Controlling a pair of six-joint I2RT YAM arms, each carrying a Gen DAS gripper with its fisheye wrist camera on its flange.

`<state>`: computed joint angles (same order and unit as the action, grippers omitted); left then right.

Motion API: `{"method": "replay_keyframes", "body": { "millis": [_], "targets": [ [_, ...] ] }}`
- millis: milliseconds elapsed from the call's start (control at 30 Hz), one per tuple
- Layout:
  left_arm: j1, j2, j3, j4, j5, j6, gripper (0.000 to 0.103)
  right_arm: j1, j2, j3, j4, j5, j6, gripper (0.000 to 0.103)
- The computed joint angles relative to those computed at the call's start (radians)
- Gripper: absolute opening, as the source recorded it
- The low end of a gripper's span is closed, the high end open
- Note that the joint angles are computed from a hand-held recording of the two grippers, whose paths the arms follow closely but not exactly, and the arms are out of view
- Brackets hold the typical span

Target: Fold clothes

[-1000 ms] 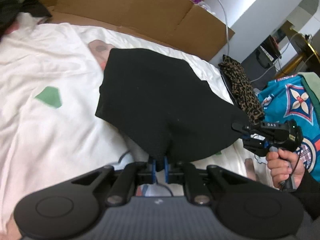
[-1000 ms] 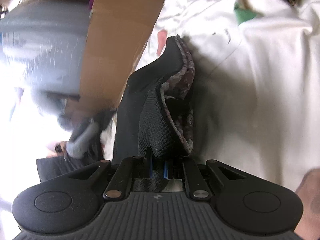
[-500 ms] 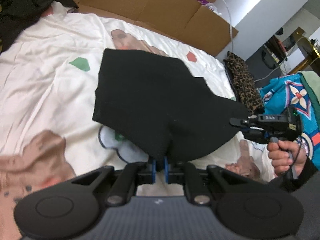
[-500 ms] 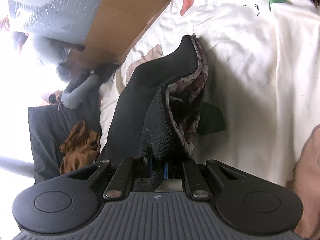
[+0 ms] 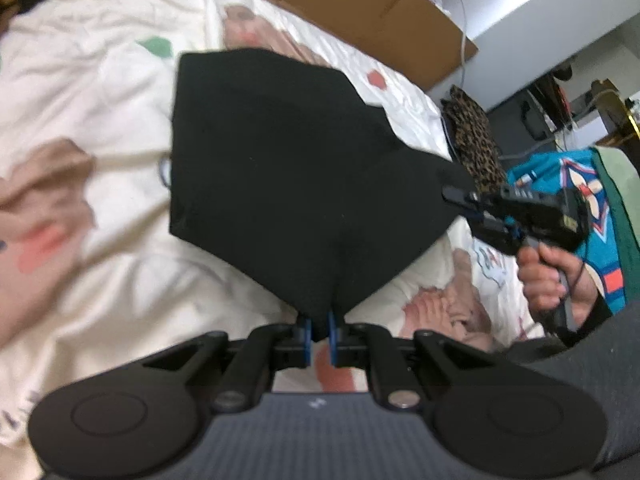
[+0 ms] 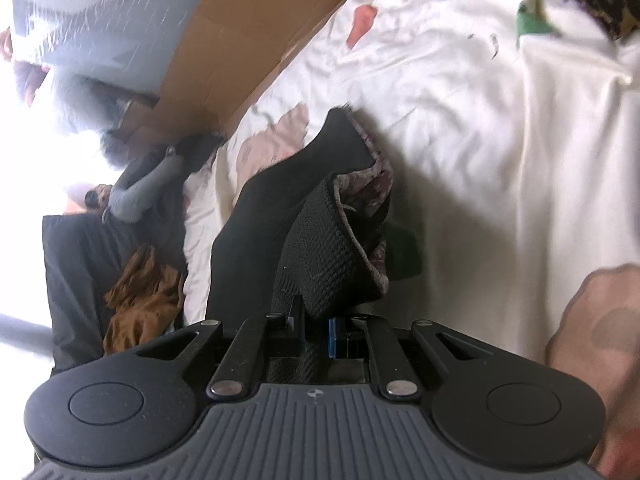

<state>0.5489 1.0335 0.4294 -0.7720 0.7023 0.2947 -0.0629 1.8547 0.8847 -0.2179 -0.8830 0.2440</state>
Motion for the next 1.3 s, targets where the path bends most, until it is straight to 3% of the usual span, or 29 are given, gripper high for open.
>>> {"method": "replay_keyframes", "body": {
  "millis": [267,500,767,900,1100,1167,1233,1300],
  "targets": [
    [-0.238,-0.003,-0.067,0.151,-0.014,-0.215,0.009,-0.025,0.055,0.089,0.000,0.033,-0.004,0.009],
    [-0.250,0.001,-0.065,0.099,-0.023,-0.150,0.007,-0.041,0.131,0.198,-0.015,0.055,0.000,0.009],
    [-0.093,0.066,0.034,-0.003,-0.046,0.029,0.007,-0.044,0.201,0.345,-0.076,0.101,-0.015,0.009],
    [-0.063,0.122,0.123,0.007,-0.078,0.059,0.008,-0.044,0.230,0.426,-0.117,0.134,-0.022,0.009],
    [-0.138,0.302,0.347,0.057,-0.129,0.071,0.009,-0.042,0.279,0.518,-0.159,0.174,-0.038,0.009],
    [-0.163,0.357,0.426,0.074,-0.142,0.047,0.017,-0.041,0.289,0.526,-0.159,0.185,-0.044,0.009],
    [-0.190,0.413,0.499,0.092,-0.163,0.035,0.035,-0.043,0.297,0.523,-0.151,0.188,-0.037,0.009],
    [-0.215,0.464,0.560,0.108,-0.187,0.035,0.039,-0.046,0.301,0.517,-0.141,0.188,-0.034,0.009]
  ]
}}
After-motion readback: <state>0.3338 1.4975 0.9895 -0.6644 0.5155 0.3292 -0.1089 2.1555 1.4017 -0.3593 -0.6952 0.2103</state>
